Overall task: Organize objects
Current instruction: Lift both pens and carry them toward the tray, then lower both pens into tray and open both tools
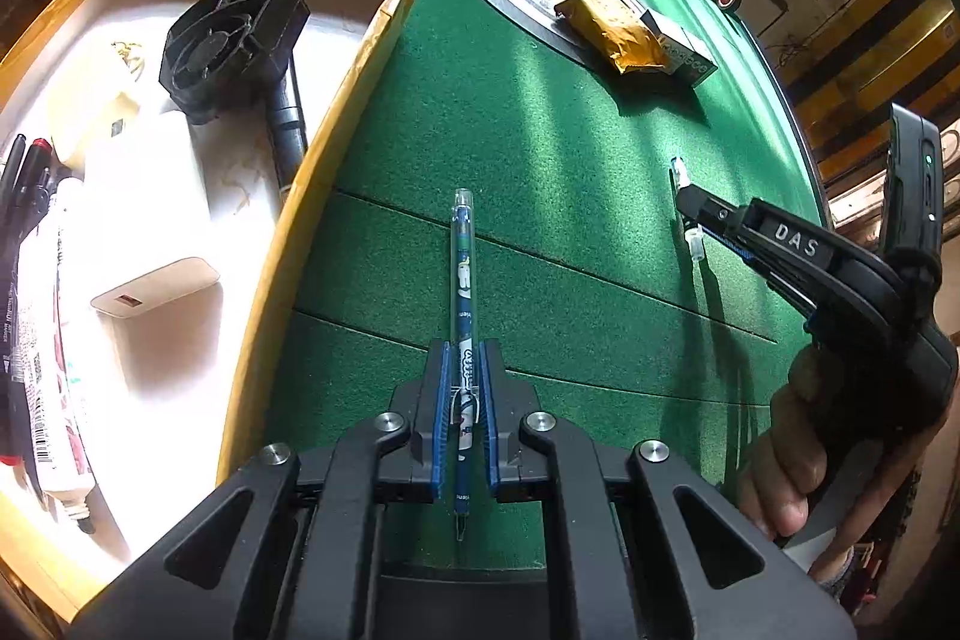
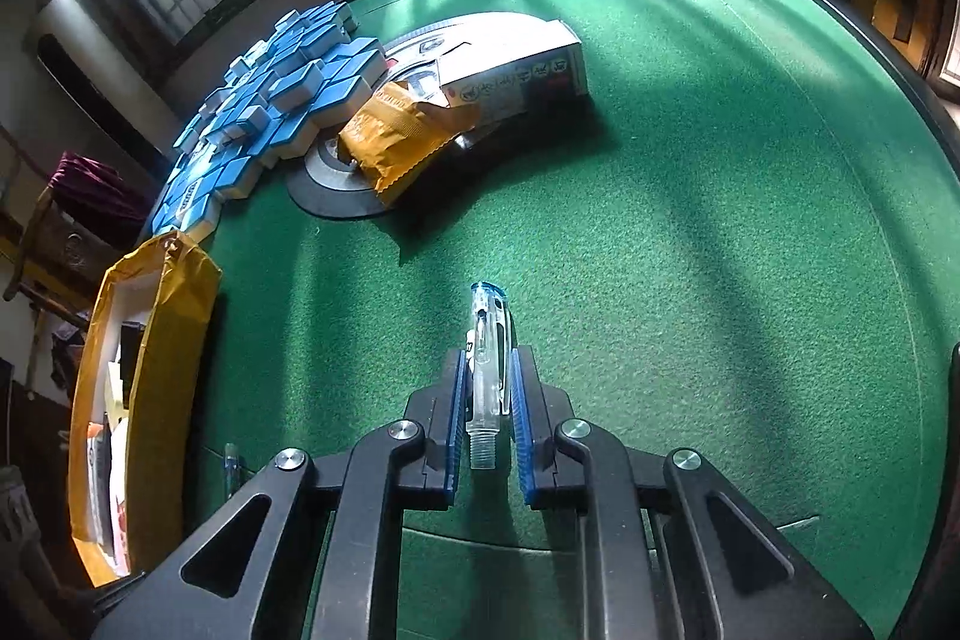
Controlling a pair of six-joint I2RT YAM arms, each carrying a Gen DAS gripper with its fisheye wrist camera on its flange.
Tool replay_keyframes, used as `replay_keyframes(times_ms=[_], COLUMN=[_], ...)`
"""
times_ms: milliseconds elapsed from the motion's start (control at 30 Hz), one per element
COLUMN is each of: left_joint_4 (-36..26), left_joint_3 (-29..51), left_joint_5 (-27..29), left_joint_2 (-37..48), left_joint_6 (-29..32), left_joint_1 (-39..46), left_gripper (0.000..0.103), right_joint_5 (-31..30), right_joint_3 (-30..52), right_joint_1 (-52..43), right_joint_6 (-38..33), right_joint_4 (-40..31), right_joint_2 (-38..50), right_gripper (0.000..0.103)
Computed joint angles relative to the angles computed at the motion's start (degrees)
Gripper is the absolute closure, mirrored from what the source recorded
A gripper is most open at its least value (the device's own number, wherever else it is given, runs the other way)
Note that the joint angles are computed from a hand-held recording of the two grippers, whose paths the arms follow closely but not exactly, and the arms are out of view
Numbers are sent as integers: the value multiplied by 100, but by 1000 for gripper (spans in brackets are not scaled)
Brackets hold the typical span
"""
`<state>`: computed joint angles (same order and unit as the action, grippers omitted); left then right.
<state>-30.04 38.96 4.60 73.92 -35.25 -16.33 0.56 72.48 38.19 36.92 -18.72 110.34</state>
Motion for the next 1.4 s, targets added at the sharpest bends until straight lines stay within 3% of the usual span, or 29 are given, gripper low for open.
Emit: replay_keyframes(times_ms=[267,467,767,1033,1400], left_joint_4=[-138,-574,-1171,-1518,-1987], left_joint_3=[5,-2,3,-94,-84], left_joint_5=[813,1358,1703,2018,2688], left_joint_2=[-662,-1143,-1798,-2011,-1982], left_joint_6=[160,299,648,1218,2395], left_joint_1=[593,1033,1808,2649,4533], left_gripper=[96,96,96,96,96], right_joint_5=[-517,-706,-658,-673,-705], right_joint_3=[-687,-649,-425,48,518], right_joint_1=[304,601,1265,1700,2000], right_joint_6=[118,206,94,-40,-163], right_joint_4=[447,568,600,491,471], right_joint_2=[-441,-488,-752,-553,-233], right_gripper=[90,90,90,90,90])
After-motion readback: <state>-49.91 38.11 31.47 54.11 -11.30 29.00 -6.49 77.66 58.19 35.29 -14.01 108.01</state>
